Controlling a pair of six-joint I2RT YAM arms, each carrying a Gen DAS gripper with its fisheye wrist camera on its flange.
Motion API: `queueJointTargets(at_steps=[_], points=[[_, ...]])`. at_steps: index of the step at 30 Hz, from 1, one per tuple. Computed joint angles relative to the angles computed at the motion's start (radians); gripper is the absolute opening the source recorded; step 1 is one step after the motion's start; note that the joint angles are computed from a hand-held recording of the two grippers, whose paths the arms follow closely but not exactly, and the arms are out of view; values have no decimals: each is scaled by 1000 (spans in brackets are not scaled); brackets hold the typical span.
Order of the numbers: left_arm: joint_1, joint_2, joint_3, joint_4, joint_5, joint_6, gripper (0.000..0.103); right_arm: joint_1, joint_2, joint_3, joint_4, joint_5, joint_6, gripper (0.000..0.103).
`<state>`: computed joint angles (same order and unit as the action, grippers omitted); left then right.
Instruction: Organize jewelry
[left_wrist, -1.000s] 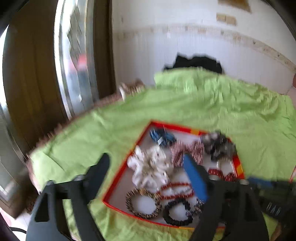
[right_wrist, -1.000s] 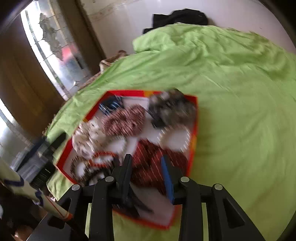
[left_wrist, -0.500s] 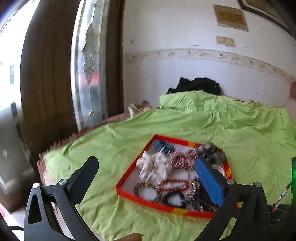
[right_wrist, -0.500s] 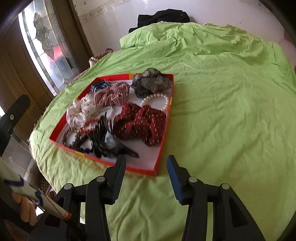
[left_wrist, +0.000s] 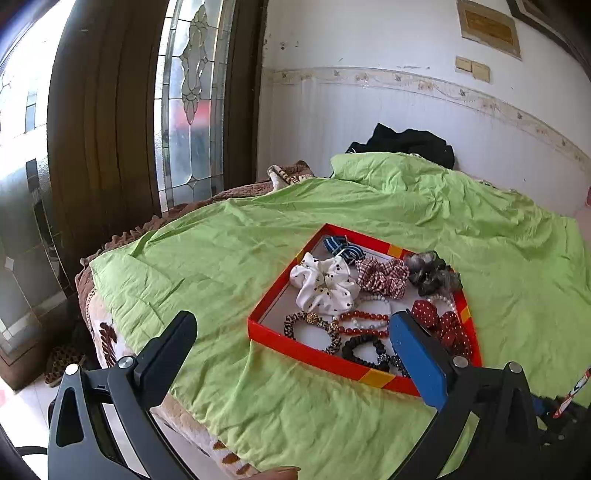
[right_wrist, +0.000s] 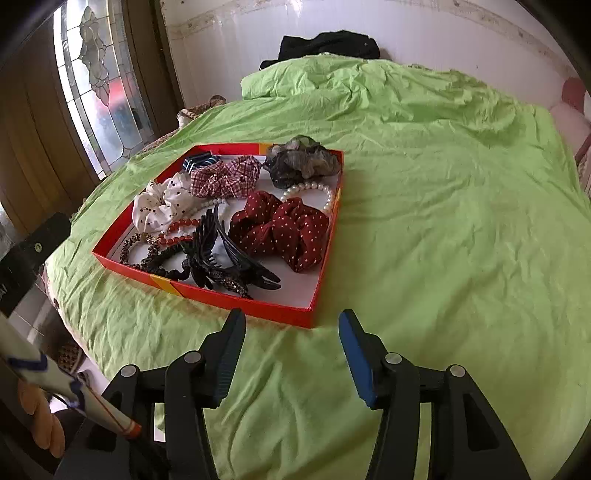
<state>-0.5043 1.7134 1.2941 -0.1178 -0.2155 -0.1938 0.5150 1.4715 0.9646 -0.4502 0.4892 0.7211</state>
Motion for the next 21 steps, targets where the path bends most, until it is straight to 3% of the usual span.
queueJointTargets(at_steps=[21], points=[[-29, -7, -14, -12, 15, 59, 103, 24, 76, 45, -53, 98, 46, 64]])
